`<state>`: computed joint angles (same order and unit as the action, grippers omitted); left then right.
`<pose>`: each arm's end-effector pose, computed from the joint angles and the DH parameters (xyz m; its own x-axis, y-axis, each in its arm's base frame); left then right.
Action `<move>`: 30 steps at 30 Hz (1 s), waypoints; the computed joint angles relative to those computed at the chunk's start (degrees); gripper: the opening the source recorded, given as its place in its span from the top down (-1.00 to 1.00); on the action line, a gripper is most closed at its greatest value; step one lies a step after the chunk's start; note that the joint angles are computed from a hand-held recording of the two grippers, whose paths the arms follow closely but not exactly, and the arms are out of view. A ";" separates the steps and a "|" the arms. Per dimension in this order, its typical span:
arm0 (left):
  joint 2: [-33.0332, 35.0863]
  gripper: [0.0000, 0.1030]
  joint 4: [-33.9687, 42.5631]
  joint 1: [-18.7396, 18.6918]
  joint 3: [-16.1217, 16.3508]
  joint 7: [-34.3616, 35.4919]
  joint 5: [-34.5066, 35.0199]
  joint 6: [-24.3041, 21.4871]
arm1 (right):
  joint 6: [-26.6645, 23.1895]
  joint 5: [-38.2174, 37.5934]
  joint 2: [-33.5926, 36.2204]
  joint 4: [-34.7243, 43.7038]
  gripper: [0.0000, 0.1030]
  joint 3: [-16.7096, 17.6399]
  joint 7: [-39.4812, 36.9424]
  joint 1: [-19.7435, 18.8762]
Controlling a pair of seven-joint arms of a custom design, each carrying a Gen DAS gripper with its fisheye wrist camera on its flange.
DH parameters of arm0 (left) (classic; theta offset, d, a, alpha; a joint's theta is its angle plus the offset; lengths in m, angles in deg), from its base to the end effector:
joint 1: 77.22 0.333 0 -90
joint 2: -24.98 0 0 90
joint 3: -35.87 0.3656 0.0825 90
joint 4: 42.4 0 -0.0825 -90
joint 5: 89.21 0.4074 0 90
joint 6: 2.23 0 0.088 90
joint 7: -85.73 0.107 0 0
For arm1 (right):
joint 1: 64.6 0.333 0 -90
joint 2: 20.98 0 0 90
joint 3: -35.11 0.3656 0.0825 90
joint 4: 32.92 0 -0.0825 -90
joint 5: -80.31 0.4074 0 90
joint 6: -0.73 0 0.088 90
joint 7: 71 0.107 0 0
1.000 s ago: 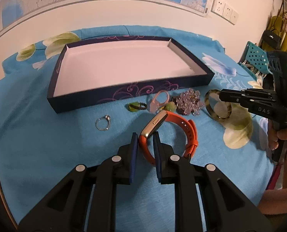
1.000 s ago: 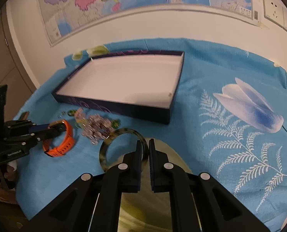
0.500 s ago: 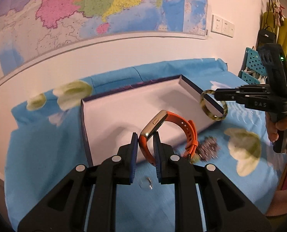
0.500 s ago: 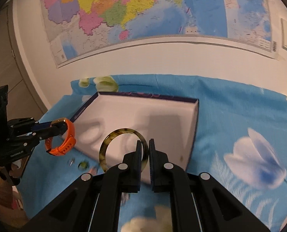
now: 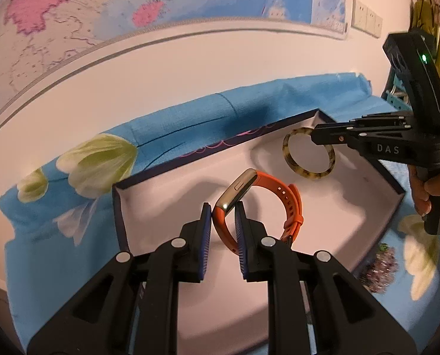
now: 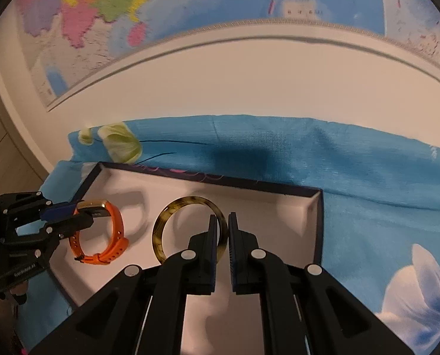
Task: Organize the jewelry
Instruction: 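Carry the watch band and bangle into the box lid and open both tools, then move both tools back toward the remaining jewelry beside the box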
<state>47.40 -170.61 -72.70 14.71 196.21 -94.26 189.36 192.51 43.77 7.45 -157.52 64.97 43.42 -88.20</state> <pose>0.6043 -0.1564 0.3154 -0.4367 -0.8977 -0.0583 -0.6448 0.3576 -0.6755 0.6202 0.1080 0.3038 0.2826 -0.9392 -0.1952 -0.7343 -0.0809 -0.6740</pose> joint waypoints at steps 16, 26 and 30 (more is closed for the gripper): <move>5.85 0.71 12.14 -23.99 24.40 1.06 -3.51 -9.02 | -6.59 13.46 2.42 4.99 0.84 -2.20 -5.85 5.21; 1.40 0.17 3.17 -26.04 25.39 -0.68 -6.31 5.40 | 7.46 0.82 -2.87 -8.14 0.39 9.61 -4.60 -11.17; -3.61 0.00 -5.03 -17.26 15.67 -2.27 -3.60 13.68 | 13.89 -9.35 -8.12 -15.95 0.29 10.53 -3.12 -15.63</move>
